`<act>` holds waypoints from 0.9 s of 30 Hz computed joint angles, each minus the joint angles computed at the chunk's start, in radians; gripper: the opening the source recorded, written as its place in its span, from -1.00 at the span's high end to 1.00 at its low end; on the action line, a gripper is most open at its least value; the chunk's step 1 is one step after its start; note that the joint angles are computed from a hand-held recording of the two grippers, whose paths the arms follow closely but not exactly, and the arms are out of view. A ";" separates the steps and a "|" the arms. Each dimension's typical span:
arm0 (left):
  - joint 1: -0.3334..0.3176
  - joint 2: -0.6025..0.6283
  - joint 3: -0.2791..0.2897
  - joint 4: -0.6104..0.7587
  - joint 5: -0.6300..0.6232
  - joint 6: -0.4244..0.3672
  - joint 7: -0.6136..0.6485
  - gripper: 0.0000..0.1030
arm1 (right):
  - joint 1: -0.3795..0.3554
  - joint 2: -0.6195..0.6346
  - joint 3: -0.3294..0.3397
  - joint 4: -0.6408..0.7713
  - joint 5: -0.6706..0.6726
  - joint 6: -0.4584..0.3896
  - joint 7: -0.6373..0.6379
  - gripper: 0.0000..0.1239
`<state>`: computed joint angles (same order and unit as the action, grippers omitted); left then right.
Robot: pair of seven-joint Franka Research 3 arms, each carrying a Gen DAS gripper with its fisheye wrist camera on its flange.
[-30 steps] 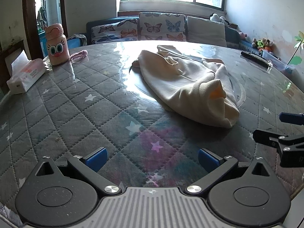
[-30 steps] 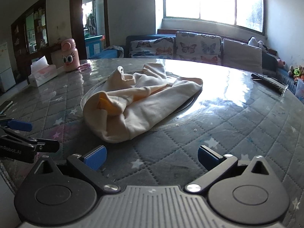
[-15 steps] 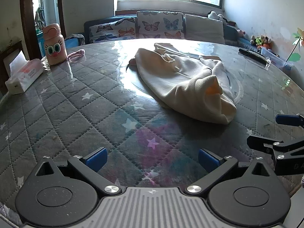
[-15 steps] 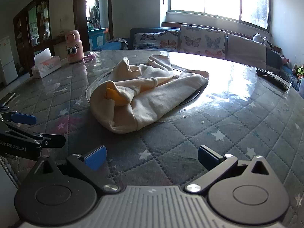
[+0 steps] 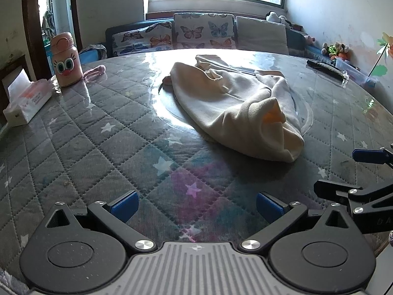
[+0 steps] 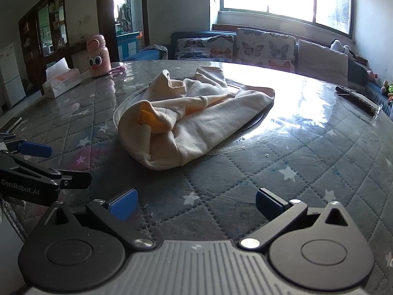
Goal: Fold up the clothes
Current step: 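Move both grippers toward the crumpled cream shirt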
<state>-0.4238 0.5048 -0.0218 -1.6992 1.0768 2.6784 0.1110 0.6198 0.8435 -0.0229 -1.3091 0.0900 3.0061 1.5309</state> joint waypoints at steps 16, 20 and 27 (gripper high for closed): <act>-0.005 0.034 0.013 0.072 -0.008 -0.011 0.055 -1.00 | -0.018 0.042 0.021 0.088 0.007 -0.045 -0.019 -0.66; -0.010 0.047 0.020 0.109 0.000 -0.012 0.074 -1.00 | -0.024 0.056 0.022 0.117 0.007 -0.057 -0.020 -0.66; -0.018 0.108 0.035 0.236 0.002 0.007 0.154 -1.00 | -0.032 0.099 0.015 0.200 0.002 -0.085 -0.013 -0.66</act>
<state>-0.4418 0.6131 0.0133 -1.4631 1.0792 2.6856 0.2652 0.5879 0.9421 -0.0082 -1.1095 0.0919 2.9214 1.5180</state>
